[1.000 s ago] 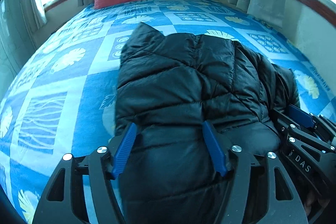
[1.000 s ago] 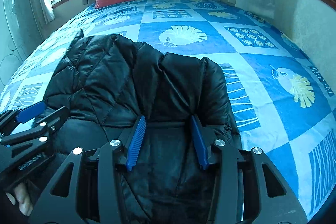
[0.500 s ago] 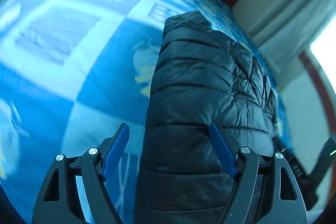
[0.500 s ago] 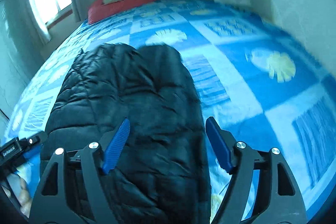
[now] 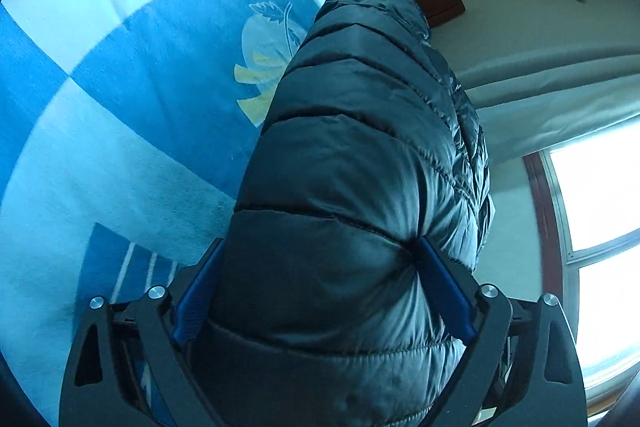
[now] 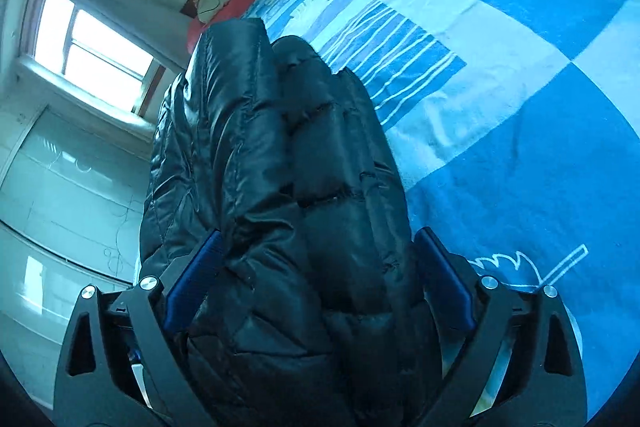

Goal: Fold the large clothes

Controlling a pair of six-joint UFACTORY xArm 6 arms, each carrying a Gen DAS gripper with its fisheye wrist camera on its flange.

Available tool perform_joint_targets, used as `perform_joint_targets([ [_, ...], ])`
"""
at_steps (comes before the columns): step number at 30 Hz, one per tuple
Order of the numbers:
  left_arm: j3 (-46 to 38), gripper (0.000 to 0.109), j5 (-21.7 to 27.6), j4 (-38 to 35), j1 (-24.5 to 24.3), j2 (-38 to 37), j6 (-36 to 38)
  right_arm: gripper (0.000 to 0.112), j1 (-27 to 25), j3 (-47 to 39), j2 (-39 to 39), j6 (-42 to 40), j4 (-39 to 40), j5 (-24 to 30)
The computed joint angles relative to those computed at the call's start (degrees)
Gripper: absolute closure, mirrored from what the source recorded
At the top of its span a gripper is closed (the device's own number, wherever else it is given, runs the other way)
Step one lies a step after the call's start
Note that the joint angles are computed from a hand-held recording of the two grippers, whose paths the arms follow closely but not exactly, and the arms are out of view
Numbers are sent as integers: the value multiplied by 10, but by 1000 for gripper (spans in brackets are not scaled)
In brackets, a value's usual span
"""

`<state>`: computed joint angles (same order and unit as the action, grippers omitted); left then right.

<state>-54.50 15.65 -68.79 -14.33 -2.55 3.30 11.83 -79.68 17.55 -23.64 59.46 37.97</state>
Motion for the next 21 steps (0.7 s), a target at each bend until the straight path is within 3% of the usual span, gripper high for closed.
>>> perform_joint_targets([
  [4, -10, 18, 4, 11, -3, 5, 1, 19, 0, -12, 7, -8, -6, 16],
  [6, -7, 22, 6, -9, -3, 1, 23, 35, -1, -20, 13, -19, 3, 31],
  [12, 5, 28, 13, -16, -1, -17, 49, 56, 3, -4, 5, -75, 70, 29],
  [21, 26, 29, 0, 55, 11, -59, 34, 66, 29, -5, -6, -131, 131, 16],
])
